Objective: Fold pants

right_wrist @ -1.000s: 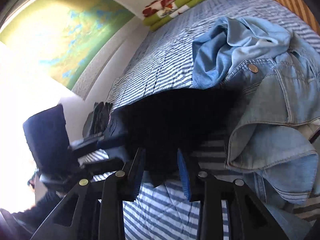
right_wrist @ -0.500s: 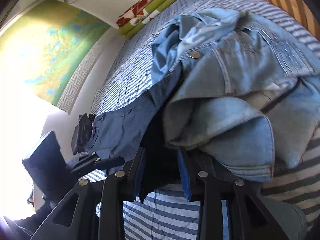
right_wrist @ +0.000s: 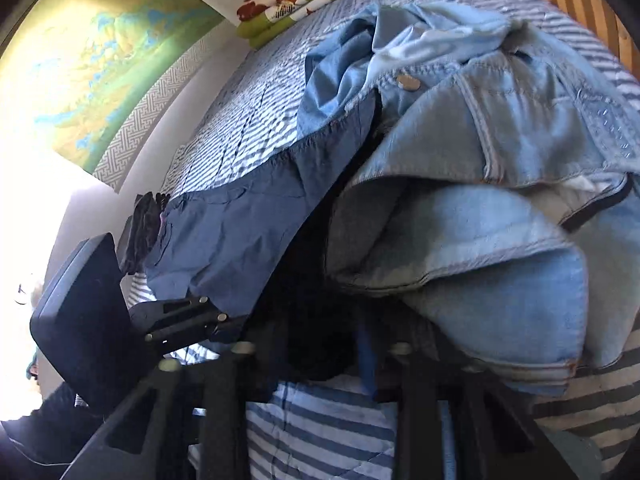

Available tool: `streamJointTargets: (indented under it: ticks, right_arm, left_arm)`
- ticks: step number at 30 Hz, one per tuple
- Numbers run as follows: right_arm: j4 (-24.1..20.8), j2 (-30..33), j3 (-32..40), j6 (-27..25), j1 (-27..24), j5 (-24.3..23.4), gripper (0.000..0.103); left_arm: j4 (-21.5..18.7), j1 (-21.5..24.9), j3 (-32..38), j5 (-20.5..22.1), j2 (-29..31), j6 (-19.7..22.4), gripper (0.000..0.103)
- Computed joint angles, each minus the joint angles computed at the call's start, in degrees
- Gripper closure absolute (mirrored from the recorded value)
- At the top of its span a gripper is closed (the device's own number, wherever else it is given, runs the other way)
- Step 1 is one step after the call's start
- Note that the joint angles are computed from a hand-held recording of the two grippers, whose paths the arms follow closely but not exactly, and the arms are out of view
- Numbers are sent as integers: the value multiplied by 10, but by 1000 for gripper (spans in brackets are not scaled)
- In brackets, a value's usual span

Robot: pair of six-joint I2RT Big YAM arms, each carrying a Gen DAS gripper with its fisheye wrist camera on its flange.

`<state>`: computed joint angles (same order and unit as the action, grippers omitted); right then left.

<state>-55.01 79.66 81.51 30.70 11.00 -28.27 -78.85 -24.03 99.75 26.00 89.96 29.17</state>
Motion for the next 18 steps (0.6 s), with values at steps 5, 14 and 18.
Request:
streamJointTargets:
  ticks: [5,14,18]
  right_arm:
    - [49,-36,-27,50,-7,-26,101]
    - [47,-24,-52,125,-21,-12,101]
    - [99,-48,-68,114,-32,-49,95]
  left_arm:
    - [17,-10,-18,-15,-19,54,61]
    - [-9,13,28,-14,21,32,60]
    - [-24,66,51,13,19,31,58]
